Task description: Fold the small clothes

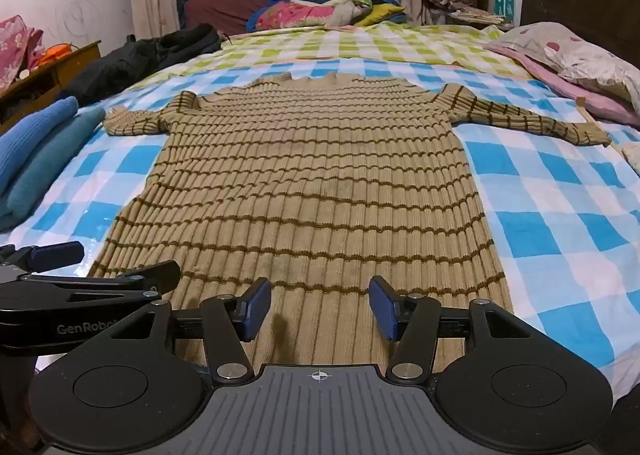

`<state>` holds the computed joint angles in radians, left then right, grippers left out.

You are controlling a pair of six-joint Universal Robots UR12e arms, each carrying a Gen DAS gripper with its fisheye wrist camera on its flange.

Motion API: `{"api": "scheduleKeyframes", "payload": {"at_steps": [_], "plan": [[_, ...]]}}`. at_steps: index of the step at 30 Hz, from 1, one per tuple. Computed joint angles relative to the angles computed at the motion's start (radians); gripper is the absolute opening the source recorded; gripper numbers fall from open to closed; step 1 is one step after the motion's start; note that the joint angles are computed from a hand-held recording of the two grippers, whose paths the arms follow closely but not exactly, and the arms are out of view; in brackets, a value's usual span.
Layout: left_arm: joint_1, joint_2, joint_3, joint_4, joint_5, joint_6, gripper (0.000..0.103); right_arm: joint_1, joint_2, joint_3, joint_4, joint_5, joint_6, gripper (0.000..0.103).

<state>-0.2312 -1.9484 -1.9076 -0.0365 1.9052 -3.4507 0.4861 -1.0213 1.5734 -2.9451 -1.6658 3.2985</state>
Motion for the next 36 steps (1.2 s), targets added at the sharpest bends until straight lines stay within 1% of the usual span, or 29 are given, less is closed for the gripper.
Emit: {"api": "scheduleKeyframes", "payload": {"at_steps": [8, 9, 10, 12, 19, 20, 26, 36], "plan": [[-0.014, -0.008, 0.007, -0.006, 0.012, 0.008, 0.103, 0.001, 0.001, 0.000, 0.003, -0.005, -0.007, 0.055], [0.001, -0.004, 0.004, -0.024, -0.014, -0.004, 0.103, 0.001, 0.001, -0.001, 0.005, -0.005, -0.008, 0.055], [0.004, -0.004, 0.005, -0.028, -0.019, -0.004, 0.103, 0.005, 0.004, -0.007, 0.009, -0.007, -0.005, 0.055], [0.003, -0.005, 0.008, -0.034, -0.015, 0.001, 0.103, 0.001, 0.003, 0.001, 0.004, -0.003, -0.006, 0.055], [0.003, -0.006, 0.010, -0.052, -0.021, 0.003, 0.103, 0.001, 0.004, -0.003, 0.023, -0.004, -0.012, 0.056], [0.004, -0.007, 0.009, -0.051, -0.021, 0.004, 0.103, 0.009, 0.016, -0.017, 0.032, -0.017, -0.014, 0.056], [0.005, -0.009, 0.012, -0.063, -0.022, 0.004, 0.103, 0.005, 0.014, -0.014, 0.041, -0.011, -0.015, 0.056], [0.003, -0.011, 0.014, -0.068, -0.014, 0.001, 0.103, 0.004, 0.013, -0.015, 0.049, -0.012, -0.019, 0.056]]}}
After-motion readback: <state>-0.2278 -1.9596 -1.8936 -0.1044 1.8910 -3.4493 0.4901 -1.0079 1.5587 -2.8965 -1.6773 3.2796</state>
